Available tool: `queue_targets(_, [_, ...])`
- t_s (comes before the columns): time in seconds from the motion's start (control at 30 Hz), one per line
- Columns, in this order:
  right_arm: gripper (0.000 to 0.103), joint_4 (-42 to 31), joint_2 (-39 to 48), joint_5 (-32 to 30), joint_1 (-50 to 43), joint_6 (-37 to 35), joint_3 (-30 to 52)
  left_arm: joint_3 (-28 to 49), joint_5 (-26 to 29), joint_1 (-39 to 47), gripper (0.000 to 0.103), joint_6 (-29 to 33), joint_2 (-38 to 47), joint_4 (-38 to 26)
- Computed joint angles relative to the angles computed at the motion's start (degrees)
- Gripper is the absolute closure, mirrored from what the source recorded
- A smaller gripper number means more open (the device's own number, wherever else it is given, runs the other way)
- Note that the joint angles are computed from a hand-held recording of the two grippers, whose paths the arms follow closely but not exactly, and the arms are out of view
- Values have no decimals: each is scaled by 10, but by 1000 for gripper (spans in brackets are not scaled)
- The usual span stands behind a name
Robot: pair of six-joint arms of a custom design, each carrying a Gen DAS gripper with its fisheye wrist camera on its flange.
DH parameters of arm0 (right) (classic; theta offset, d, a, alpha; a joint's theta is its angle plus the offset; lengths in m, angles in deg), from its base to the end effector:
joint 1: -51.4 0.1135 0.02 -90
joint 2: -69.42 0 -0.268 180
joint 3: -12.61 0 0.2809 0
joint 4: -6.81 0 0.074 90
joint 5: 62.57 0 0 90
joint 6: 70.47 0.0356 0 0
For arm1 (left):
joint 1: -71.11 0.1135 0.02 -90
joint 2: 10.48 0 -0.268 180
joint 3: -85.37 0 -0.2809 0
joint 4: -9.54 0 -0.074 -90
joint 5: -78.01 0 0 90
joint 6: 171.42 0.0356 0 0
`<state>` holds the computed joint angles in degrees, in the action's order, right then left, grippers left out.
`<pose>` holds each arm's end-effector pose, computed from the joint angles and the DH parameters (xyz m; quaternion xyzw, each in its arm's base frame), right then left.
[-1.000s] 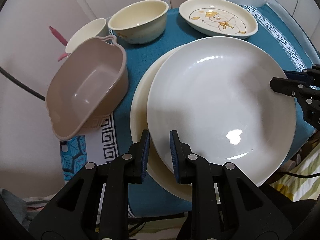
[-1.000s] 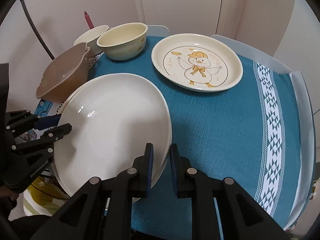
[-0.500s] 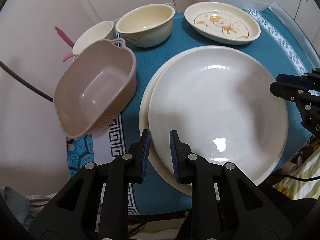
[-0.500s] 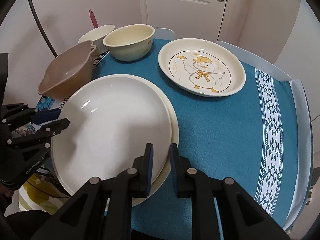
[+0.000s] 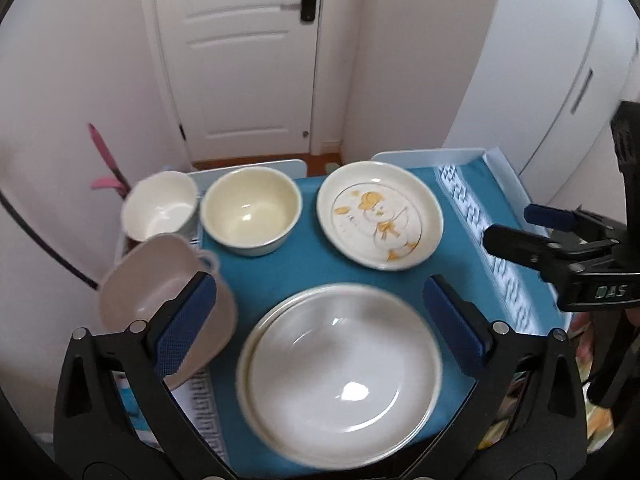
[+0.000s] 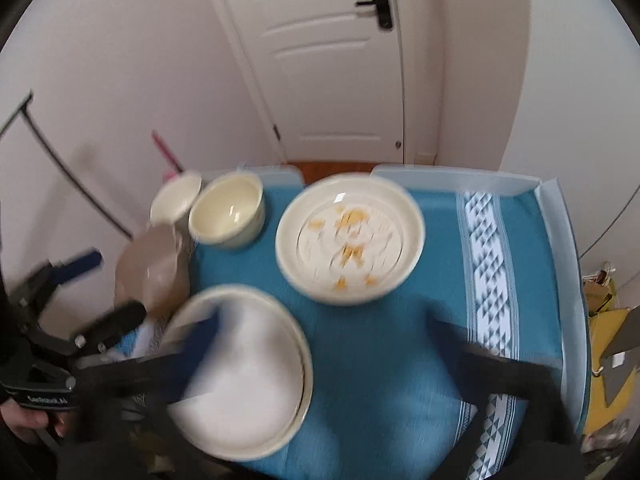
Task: Organize plates and bowls
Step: 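Open both grippers and lift them off the stacked white plate, then grasp the rim of the white duck-drawing plate with both grippers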
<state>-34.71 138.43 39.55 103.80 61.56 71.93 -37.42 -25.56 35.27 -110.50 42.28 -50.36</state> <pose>0.1701 0.2086 0.2316 -0.0499 0.9373 0.1747 0.2974 0.1666 -0.1100 0.2592 0.0209 0.9486 -0.0631 0.3094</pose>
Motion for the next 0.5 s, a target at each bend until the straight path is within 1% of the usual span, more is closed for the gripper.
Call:
queue_targets(0.03, [0, -1, -1, -18, -24, -11, 3, 0, 11, 10, 0, -1, 10, 13])
queue_targets(0.07, [0, -18, 7, -34, -43, -22, 15, 0, 30, 27, 0, -8, 33, 39])
queue_targets(0.13, [0, -49, 25, -56, -80, -59, 37, 3, 54, 39, 0, -31, 64, 65])
queue_targets(0.17, [0, -50, 26, -55, -93, -76, 37, 2, 75, 50, 0, -46, 88, 88])
queue_targets(0.2, [0, -40, 23, -49, -106, -97, 29, 4, 82, 55, 0, -57, 108, 103])
queue_targets(0.23, [0, -24, 26, -50, -124, -124, 22, 6, 81, 54, 1, -67, 122, 111])
queue_targets(0.37, [0, -8, 89, -128, -200, -198, 39, 30, 61, 43, 4, -122, 220, 147])
queue_targets(0.43, [0, 13, 133, -171, -233, -241, 45, 48, 62, 43, 12, -145, 269, 156])
queue_targets(0.5, [1, 31, 179, -218, -264, -276, 55, 70, 54, 37, 16, -167, 318, 157])
